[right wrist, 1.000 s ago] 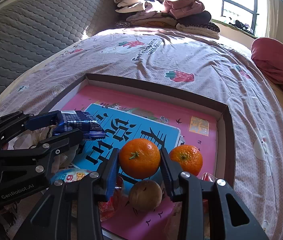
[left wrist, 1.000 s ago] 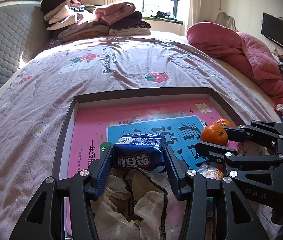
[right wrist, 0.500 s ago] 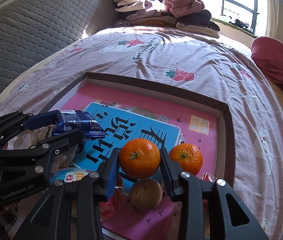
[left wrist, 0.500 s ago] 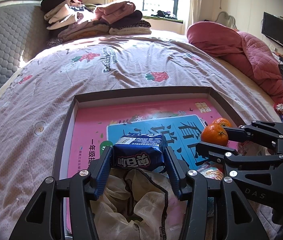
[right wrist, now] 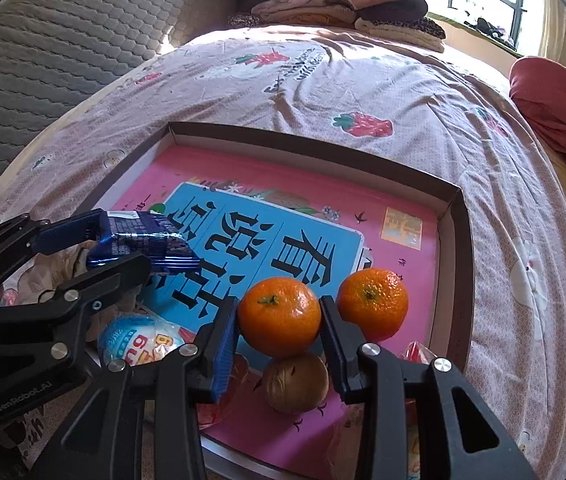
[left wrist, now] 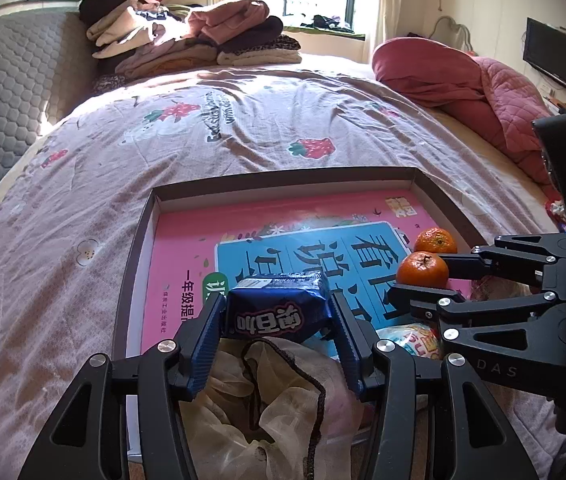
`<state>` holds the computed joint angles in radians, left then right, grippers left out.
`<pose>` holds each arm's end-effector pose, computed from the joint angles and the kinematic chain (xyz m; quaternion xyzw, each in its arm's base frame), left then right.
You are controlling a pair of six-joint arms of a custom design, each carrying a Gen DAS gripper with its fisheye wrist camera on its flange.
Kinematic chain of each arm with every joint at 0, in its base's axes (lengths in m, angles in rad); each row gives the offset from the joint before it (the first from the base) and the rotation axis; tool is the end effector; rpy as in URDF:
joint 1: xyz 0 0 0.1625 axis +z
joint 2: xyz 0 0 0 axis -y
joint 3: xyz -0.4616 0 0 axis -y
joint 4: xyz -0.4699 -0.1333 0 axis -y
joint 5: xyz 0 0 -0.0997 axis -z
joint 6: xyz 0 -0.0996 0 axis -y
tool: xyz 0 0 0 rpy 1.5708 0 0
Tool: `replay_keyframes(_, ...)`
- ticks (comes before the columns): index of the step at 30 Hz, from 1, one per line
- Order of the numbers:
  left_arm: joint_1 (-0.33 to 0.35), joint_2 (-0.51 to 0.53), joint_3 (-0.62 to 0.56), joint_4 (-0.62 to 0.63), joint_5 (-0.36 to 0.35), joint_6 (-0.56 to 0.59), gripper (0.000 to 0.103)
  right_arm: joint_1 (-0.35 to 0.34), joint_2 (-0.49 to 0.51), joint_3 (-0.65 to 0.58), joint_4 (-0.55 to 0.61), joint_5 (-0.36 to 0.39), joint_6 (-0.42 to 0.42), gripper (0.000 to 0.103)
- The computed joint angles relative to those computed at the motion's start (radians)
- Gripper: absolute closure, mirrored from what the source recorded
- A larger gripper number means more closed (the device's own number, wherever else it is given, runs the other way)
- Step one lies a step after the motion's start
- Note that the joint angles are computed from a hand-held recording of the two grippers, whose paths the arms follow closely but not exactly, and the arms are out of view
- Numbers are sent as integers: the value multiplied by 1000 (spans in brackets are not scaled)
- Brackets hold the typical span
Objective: Organize objects
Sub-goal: 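Open the left tool to release the snack packet while the right tool releases the orange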
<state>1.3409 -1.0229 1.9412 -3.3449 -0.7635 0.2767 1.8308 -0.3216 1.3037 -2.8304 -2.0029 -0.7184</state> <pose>0.0533 -0.6730 0.2133 0.0519 0.8509 -0.3731 0.3662 0.2992 -0.7684 -0.1421 0.4284 -0.8678 0.0833 0.2375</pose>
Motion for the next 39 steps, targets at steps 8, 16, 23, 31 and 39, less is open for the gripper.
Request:
replay_keyframes(8,-13,-36,36,-7,-5,-24,48,6,5,-18,45,-31,27,63)
replay_keyframes(16,-14,-58,49,32,-7,-54,47,21,3,-8,42,-92,39,63)
replay_keyframes(23,-14,-71,64,32,-5,-68,41,28,-33,43,-1,-89,48,63)
replay_keyframes(31,-39,-97,90,14,17,-75,37,44,-84,112,-66,-75,33,63)
replay_keyframes(39,-90,-128,128,-21,78,-67,35,66,-134,180,-134,-53,12,61)
